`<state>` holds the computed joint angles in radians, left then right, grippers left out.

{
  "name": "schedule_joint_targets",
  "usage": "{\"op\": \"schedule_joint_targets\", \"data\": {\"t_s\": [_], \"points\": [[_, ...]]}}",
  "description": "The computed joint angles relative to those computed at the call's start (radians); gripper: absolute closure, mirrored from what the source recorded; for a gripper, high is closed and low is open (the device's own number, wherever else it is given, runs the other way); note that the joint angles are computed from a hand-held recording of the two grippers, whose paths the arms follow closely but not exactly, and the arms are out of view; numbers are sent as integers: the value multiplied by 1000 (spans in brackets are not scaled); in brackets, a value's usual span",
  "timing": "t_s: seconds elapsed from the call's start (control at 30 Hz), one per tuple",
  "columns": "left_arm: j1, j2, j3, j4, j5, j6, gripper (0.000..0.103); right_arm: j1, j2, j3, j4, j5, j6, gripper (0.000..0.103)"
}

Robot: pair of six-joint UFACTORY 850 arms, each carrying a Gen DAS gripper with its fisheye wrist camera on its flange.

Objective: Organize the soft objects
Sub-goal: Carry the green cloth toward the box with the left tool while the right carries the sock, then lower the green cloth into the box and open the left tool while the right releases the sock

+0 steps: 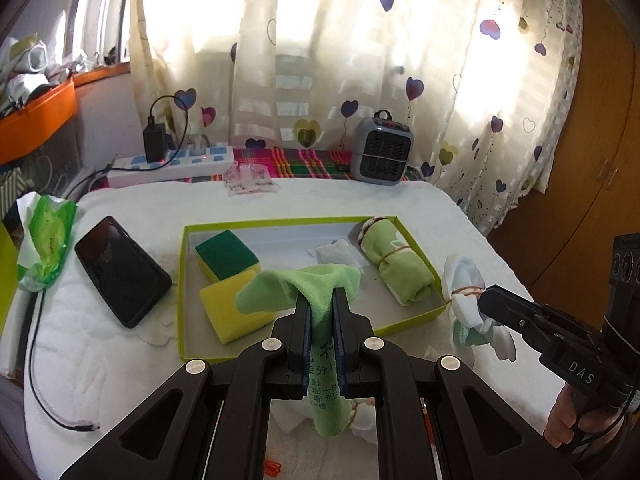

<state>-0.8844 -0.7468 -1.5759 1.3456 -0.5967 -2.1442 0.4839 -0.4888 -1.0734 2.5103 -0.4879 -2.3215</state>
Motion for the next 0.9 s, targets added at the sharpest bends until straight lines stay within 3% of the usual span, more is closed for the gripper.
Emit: {"op": "schedule_joint_targets", "data": {"t_s": [0.3,0.9], "points": [[44,-18,-25,4,30,13,94,13,-68,-107,-68,54,48,91],[123,-125,-170,-134,117,199,94,26,-232,-336,-311,186,265,91]]}}
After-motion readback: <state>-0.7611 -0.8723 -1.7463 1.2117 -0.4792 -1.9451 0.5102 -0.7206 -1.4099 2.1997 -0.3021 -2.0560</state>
